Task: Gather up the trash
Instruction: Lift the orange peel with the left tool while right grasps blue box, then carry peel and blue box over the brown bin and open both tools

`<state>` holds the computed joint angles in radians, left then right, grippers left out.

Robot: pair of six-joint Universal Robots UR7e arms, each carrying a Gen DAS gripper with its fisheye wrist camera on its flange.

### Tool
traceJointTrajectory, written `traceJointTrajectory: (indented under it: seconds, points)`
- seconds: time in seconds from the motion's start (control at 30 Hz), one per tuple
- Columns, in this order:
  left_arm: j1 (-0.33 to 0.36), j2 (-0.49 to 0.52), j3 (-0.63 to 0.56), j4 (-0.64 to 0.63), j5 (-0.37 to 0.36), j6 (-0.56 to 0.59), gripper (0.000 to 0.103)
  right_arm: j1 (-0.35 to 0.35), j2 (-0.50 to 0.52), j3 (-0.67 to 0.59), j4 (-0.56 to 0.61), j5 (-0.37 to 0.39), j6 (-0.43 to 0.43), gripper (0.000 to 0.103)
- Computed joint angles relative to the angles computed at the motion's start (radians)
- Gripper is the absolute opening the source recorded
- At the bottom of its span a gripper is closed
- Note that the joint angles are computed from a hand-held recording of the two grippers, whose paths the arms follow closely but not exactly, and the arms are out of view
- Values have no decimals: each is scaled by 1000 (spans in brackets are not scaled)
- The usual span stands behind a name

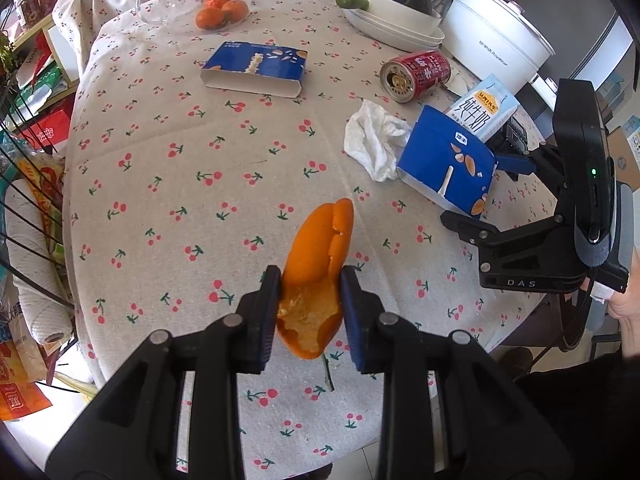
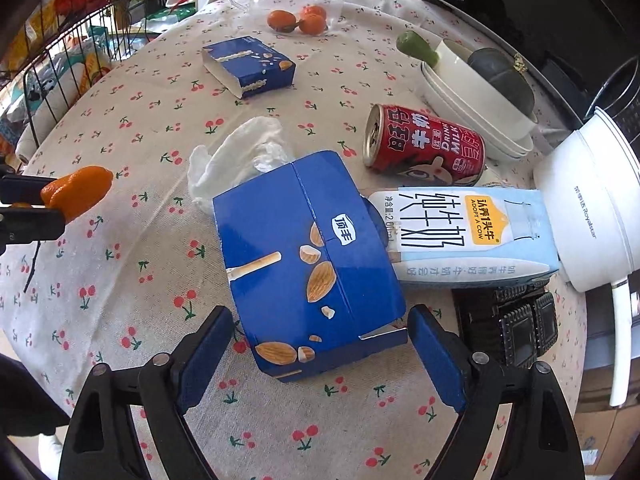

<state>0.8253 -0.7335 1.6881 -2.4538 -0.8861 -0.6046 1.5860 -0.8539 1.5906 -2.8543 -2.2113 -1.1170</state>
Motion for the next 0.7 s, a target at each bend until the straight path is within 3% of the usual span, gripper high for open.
traceJointTrajectory:
  seconds: [0.13,0.5,0.7]
  points:
    - [0,-1,2,-3,-2,-1,32,-2,-11,5,28,10,13,73]
    - [-14,8,-2,-44,-28,2,32,-2,-161,83,170,55,137,71]
    - [-30,27,-16,-58,-40,17,32,-14,-226,118,185,65,164,70]
